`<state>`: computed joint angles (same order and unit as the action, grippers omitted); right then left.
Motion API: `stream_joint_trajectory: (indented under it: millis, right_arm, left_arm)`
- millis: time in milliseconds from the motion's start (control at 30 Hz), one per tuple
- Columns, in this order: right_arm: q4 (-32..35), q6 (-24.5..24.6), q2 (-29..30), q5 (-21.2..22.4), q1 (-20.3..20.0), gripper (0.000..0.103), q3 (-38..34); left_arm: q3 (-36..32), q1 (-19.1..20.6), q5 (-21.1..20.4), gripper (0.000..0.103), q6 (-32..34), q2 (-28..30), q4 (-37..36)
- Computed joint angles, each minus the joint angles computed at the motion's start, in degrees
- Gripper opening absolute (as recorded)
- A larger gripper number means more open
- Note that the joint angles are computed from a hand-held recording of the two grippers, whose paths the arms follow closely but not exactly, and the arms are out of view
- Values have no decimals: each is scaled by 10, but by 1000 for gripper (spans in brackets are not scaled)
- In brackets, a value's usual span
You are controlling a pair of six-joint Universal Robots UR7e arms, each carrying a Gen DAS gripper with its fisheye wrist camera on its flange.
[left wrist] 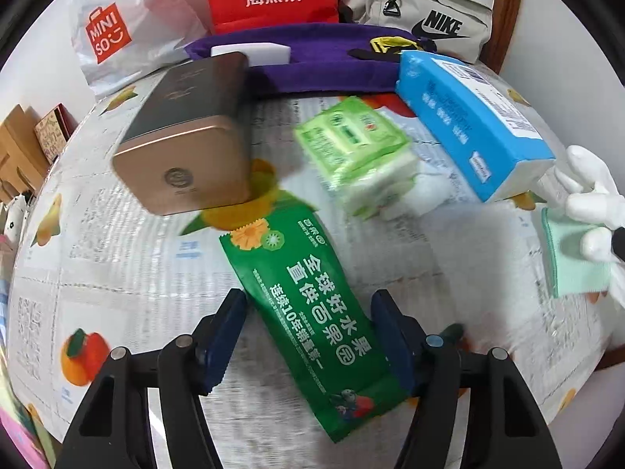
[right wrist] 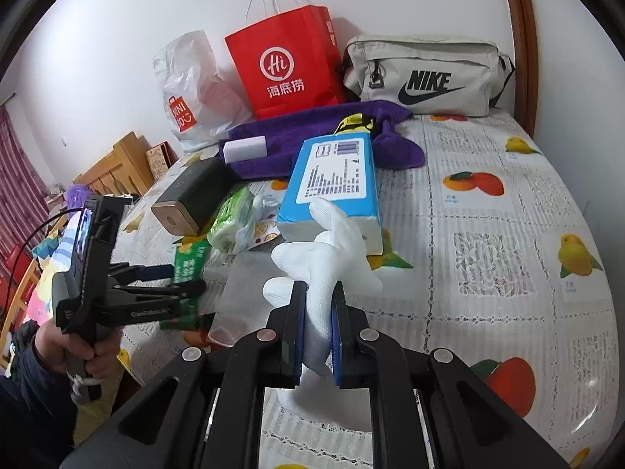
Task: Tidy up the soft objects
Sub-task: 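Lift the glove with the right tool while the left tool grasps the green snack packet, then carry the glove with the right tool and green packet with the left tool toward the towel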
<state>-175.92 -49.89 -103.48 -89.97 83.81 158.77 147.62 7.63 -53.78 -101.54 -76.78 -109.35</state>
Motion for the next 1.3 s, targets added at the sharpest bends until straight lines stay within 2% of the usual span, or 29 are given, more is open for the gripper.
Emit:
stream_joint_trajectory:
  millis: [167, 433, 567, 767, 900, 1300]
  right_arm:
    - [1, 3, 10, -7, 8, 11, -3]
    - [15, 2, 21, -25, 35, 11, -8]
    - [17, 6, 16, -26, 39, 11, -7]
    - [6, 14, 16, -29, 31, 11, -1]
    - [6, 11, 6, -28, 27, 11, 3]
    - [7, 28, -7, -15, 49, 11, 0]
  left_arm:
    - [14, 0, -7, 60, -7, -53, 42]
    - [27, -7, -24, 59, 22, -92, 56]
    - [31, -21, -18, 53, -16, -87, 67]
    - [38, -53, -12, 34, -78, -75, 85]
    - [48, -71, -18, 27, -98, -97, 88]
    - [39, -87, -24, 25, -113, -126, 117]
